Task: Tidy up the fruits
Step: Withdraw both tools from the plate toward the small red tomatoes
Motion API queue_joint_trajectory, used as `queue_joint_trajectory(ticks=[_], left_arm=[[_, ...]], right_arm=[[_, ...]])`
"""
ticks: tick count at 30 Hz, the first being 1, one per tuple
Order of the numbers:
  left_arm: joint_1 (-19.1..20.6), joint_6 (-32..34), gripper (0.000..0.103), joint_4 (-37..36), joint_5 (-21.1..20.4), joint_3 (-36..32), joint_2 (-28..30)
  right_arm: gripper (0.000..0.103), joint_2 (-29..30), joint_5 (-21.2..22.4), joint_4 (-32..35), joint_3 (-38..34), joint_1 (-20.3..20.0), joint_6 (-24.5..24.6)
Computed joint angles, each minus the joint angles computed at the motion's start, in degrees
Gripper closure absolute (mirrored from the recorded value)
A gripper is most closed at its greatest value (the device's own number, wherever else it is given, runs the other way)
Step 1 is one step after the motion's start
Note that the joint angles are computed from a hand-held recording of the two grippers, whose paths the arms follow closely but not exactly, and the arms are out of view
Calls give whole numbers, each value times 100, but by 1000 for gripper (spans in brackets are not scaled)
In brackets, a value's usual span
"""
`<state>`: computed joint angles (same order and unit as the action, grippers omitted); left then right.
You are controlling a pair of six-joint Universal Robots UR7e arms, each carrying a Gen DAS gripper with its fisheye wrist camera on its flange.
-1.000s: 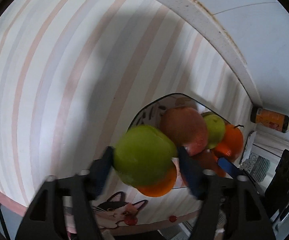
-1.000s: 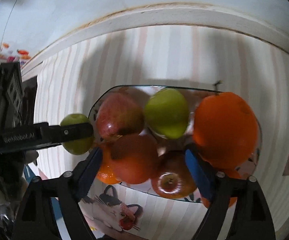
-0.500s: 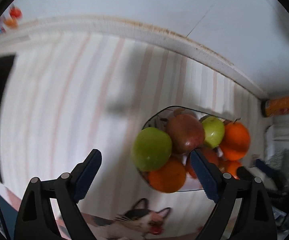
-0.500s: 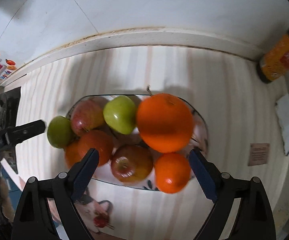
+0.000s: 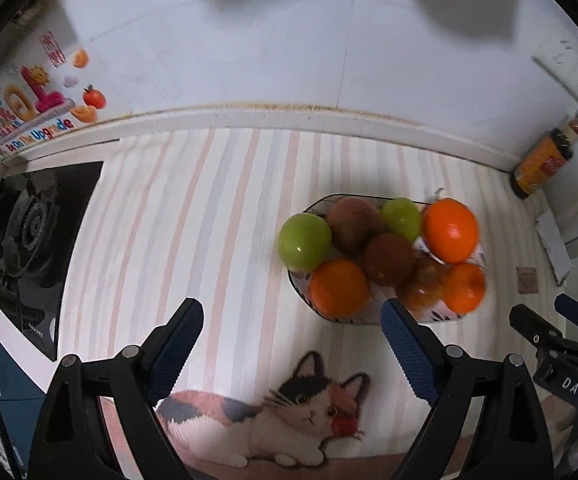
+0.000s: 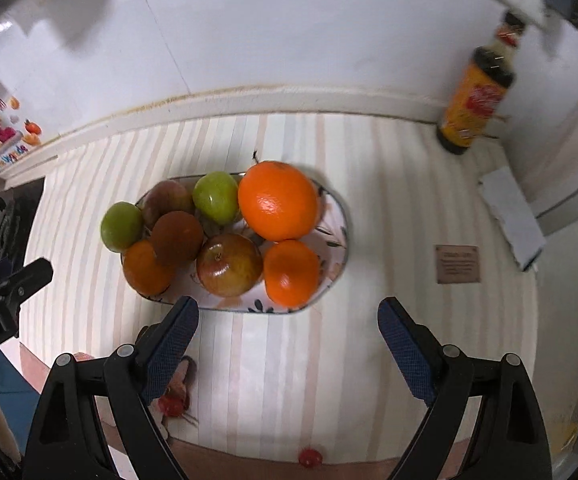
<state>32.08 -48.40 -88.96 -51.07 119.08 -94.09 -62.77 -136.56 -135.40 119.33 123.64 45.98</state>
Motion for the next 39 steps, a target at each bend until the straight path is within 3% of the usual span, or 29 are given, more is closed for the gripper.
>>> queue_joint_trajectory(ticks=[11,21,30,35,39], left_arm=[[-1313,-911,12,1294,45,-180,-770],[-2109,-1519,12,2238,-157,-551,-1141],[-2566,-1798,12,2604,-137,-783,-1174],[-2655,-1750,12,2567,-103,-787,-1140],[-2505,-1694,12,2404,-160,-677,-1114]], right_arm=[[10,-656,-309,1147,-56,1238,1336],[10,-769,-535,2455,-644,2199,2292],[10,-788,-597,3084,-1015,2571,2669],[10,-795,-594,2971,-1052,2622,2589],[10,-872,-444,2626,-845,2464,2460]])
